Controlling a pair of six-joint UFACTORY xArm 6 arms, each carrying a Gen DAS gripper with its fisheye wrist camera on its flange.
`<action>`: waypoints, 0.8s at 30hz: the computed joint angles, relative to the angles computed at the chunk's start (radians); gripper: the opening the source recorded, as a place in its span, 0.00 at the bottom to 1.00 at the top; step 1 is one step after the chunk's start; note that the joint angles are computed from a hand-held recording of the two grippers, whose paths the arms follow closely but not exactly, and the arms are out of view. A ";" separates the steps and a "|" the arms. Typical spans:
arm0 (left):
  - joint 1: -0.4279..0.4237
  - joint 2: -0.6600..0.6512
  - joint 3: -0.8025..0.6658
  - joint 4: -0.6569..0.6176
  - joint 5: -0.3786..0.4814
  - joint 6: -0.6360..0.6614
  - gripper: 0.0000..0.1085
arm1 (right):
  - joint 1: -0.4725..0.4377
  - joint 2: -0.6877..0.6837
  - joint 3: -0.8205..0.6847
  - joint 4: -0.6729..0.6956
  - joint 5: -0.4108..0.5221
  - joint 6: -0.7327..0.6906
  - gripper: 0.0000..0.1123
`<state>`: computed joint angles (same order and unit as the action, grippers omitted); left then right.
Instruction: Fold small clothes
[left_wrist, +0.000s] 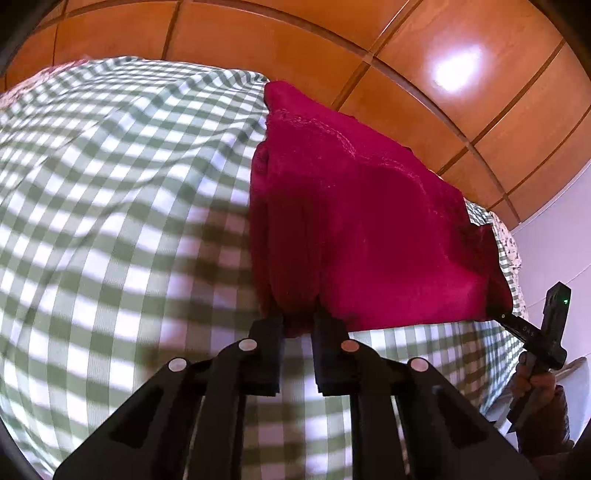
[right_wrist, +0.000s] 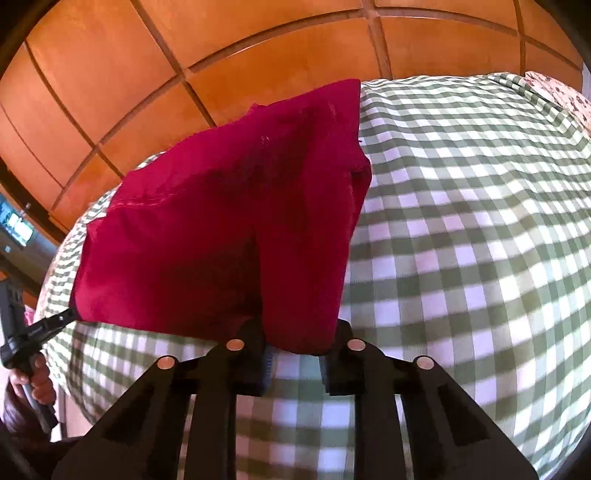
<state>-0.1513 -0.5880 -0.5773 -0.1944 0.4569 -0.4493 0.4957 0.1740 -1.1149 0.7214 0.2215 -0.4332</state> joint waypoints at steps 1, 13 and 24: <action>-0.005 -0.029 0.019 -0.009 0.008 -0.003 0.10 | -0.001 -0.017 0.017 0.031 0.009 -0.022 0.16; -0.136 -0.413 0.226 0.013 0.174 -0.124 0.16 | -0.031 -0.291 0.327 0.001 0.135 -0.060 0.16; 0.020 -0.197 0.123 -0.153 -0.006 0.132 0.32 | -0.069 -0.305 0.290 0.001 0.083 -0.033 0.44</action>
<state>-0.1314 -0.7849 -0.4545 -0.3470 0.4511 -0.3174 0.4271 -0.1308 -0.8248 0.7225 0.3042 -0.4665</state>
